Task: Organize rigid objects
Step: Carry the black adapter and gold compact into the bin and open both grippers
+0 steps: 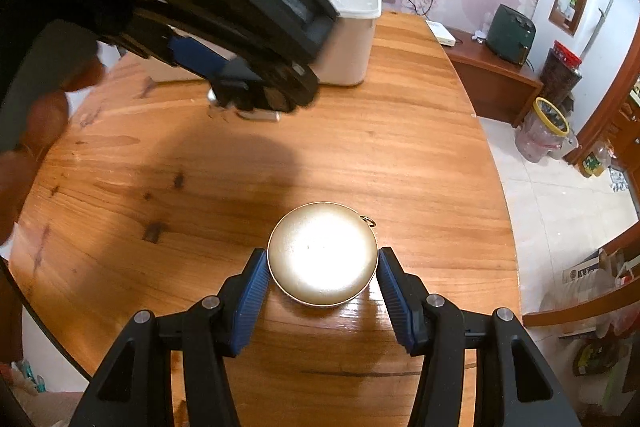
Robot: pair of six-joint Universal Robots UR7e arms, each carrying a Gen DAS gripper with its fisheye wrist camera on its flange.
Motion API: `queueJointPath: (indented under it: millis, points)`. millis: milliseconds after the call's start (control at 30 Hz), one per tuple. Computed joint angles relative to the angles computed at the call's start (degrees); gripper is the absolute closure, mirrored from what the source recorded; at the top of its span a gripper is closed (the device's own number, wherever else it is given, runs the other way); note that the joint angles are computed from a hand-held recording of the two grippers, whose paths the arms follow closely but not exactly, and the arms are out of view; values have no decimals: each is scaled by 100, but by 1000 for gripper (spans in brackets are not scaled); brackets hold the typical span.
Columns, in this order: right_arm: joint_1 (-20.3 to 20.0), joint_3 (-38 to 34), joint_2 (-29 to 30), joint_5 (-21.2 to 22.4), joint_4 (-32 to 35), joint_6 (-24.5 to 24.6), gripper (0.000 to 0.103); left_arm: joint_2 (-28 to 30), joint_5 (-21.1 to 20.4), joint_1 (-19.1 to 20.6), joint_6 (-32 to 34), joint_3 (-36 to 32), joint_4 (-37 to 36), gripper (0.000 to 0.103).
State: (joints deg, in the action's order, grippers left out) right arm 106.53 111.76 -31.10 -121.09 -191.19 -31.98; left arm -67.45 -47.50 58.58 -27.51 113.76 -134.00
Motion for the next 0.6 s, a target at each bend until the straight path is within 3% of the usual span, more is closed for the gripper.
queueJointPath:
  millis: [267, 600]
  points:
    - [312, -301, -245, 250, 311, 100, 48, -708, 562, -255, -236, -102, 473, 36]
    - [762, -1787, -99, 760, 1259, 345, 48, -1166, 1212, -256, 152, -525, 446, 36]
